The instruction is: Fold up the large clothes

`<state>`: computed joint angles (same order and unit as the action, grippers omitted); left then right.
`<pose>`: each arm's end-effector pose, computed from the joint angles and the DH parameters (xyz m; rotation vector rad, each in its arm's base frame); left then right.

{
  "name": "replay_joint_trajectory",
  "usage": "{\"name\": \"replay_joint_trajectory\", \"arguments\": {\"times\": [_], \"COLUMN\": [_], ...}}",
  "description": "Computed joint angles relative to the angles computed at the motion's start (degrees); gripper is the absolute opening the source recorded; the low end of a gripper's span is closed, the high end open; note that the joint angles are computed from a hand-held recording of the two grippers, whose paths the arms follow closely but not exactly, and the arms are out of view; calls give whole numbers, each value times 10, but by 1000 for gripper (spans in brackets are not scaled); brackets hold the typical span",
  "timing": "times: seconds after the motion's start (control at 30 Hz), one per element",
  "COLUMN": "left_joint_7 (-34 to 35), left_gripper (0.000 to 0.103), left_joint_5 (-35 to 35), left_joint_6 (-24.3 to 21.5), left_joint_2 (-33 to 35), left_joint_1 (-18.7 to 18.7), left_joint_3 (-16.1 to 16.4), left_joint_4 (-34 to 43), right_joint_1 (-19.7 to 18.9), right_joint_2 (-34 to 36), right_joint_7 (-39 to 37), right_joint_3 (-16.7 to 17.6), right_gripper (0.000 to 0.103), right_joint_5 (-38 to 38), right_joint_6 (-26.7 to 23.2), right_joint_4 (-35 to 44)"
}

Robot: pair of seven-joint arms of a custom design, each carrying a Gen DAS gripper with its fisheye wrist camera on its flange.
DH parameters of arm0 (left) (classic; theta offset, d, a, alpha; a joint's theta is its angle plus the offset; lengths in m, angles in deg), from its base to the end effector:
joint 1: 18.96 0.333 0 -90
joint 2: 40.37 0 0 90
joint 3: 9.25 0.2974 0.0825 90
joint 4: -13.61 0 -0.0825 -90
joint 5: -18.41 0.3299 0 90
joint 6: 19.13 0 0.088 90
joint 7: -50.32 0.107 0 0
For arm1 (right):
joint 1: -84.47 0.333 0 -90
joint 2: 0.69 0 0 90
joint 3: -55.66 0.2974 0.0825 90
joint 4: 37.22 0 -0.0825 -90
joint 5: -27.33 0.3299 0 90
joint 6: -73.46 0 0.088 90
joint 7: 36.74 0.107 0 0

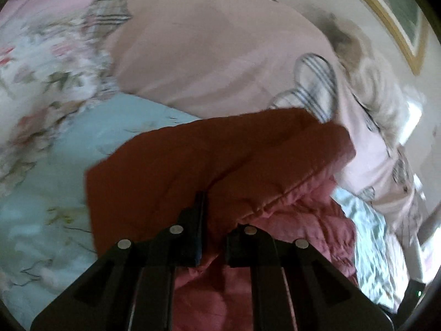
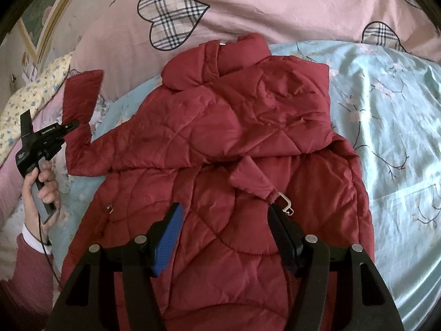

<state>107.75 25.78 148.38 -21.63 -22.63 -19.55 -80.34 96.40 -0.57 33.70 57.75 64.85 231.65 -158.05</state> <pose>0.6301 -0.1460 0.5501 -1.9715 1.5268 -1.1905 0.5290 0.1057 0.4919 -1.7420 1.6514 -0.2159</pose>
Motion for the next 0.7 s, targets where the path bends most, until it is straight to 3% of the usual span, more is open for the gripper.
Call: {"name": "replay_joint_trajectory", "arguments": {"times": [0.23,0.43,0.7], "left_joint_7": [78,110,128], "left_gripper": [9,9,9], "left_joint_5": [-14,5,6], "left_joint_6": [-5,-34,-93], "left_joint_2": [34,81,172], "left_joint_1": [-18,-71,-131], "left_joint_3": [-50,-50,-51], "left_joint_4": [53,120,241], "right_joint_1": [-8,-17,-42], "right_joint_2": [3,10,41], "right_joint_7": [-21,-39,-80], "right_joint_3": [-6,-9,-12], "right_gripper": [65,65,67], "right_joint_5": [37,72,177], "right_joint_6": [-11,-21,-67], "right_joint_4": [6,22,82]}}
